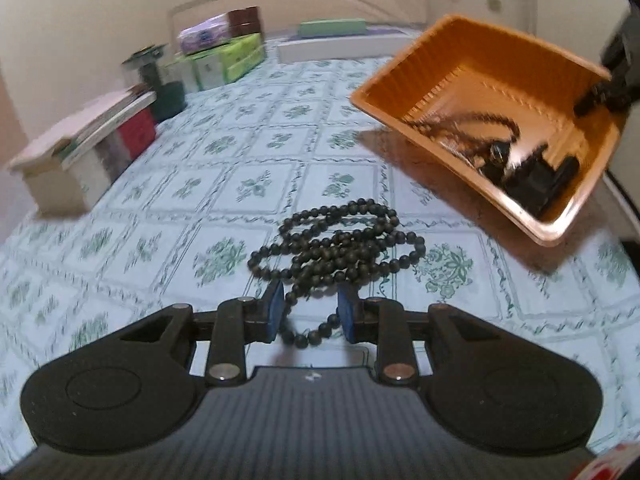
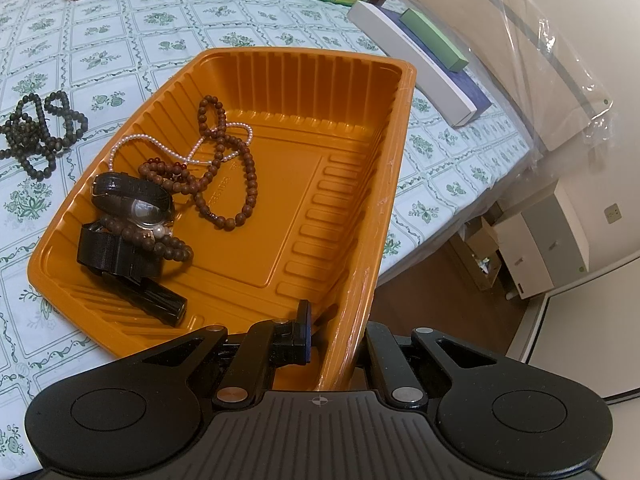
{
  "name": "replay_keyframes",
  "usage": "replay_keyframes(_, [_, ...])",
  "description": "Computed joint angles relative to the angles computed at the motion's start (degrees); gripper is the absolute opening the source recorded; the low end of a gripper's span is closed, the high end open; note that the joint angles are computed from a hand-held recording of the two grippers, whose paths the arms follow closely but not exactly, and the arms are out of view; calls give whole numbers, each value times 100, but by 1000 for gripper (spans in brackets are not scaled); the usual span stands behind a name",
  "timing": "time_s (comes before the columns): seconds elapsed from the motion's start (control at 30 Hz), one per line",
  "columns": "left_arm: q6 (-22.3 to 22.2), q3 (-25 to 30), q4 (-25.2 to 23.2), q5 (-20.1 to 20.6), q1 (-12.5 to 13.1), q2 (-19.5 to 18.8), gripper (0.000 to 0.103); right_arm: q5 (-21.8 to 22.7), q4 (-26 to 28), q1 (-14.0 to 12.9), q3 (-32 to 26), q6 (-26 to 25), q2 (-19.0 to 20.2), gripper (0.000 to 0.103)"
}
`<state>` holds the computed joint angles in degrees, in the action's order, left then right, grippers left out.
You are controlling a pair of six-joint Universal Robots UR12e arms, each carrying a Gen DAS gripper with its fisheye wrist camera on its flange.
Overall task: Organize jewelry
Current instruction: 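Grasp the dark green-black bead necklace with the left tool and lift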
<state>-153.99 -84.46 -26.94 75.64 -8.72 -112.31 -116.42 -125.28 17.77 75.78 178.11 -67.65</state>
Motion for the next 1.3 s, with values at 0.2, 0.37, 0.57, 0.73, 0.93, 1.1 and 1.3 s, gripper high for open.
replay_keyframes(0.2, [1478, 48, 5, 259, -114, -90, 26, 7, 0, 0, -1, 1, 1, 6])
replay_keyframes(0.37, [2594, 117, 60, 332, -132, -175, 28, 3, -1, 0, 0, 1, 0, 6])
replay_keyframes(0.57, [3774, 174, 181, 437, -148, -256, 29, 13, 6, 0, -1, 4, -1, 6])
replay_keyframes(0.73, [4342, 110, 270, 181, -150, -274, 26, 12, 5, -2, 0, 3, -2, 6])
replay_keyframes(0.93, [4315, 208, 155, 205, -175, -333, 14, 11, 4, -2, 0, 1, -2, 6])
replay_keyframes(1.1, [3969, 192, 148, 69, -122, -264, 13, 11, 4, -2, 0, 1, -2, 6])
replay_keyframes(1.3, [3364, 261, 323, -245, -2, -173, 0, -10, -2, 5, 0, -23, -2, 6])
